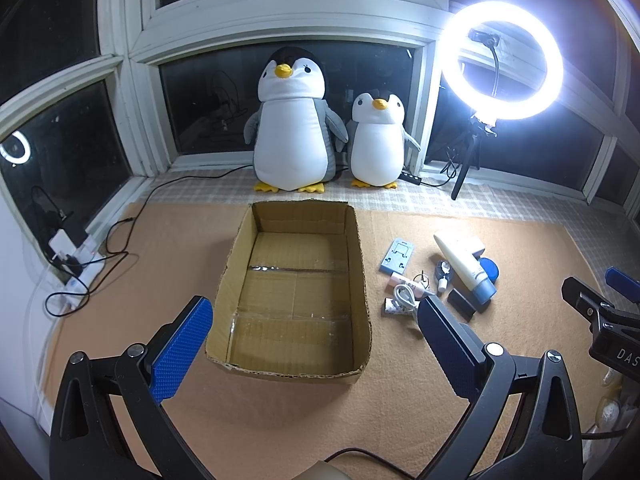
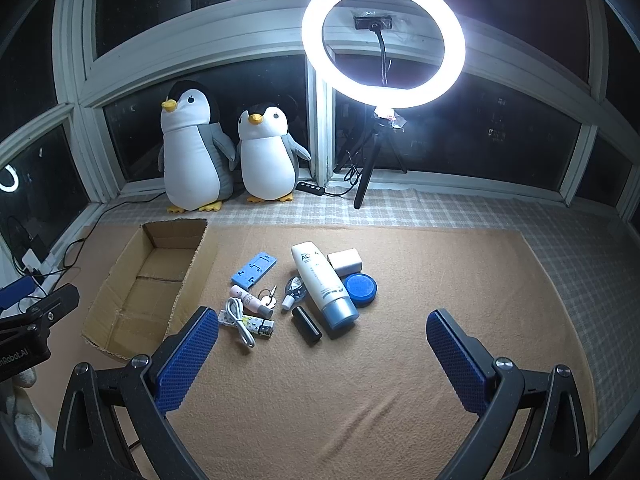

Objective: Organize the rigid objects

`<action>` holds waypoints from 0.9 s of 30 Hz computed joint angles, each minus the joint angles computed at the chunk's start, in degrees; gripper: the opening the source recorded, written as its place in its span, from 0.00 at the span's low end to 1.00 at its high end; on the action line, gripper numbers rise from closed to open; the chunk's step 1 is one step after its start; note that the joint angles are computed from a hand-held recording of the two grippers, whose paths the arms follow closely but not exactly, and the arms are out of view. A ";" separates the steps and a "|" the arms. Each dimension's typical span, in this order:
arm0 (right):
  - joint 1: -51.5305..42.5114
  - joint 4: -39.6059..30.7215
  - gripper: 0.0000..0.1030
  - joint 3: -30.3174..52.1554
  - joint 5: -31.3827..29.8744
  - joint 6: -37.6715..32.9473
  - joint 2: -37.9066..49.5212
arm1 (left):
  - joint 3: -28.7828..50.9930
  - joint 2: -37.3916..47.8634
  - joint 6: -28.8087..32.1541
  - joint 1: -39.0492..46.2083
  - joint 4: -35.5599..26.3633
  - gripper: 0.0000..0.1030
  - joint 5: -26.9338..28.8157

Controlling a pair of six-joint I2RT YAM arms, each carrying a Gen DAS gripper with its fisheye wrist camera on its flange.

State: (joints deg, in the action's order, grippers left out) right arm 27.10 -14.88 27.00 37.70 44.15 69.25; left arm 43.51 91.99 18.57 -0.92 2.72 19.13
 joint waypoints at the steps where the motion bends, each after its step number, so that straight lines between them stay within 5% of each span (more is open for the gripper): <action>1: -0.05 -0.03 1.00 0.05 -0.05 -0.03 -0.04 | 0.01 0.00 -0.09 -0.06 0.07 0.99 -0.06; 27: -4.21 4.50 1.00 -0.94 -4.11 -3.08 2.93 | 6.01 8.38 -0.05 2.64 -0.41 0.99 -2.00</action>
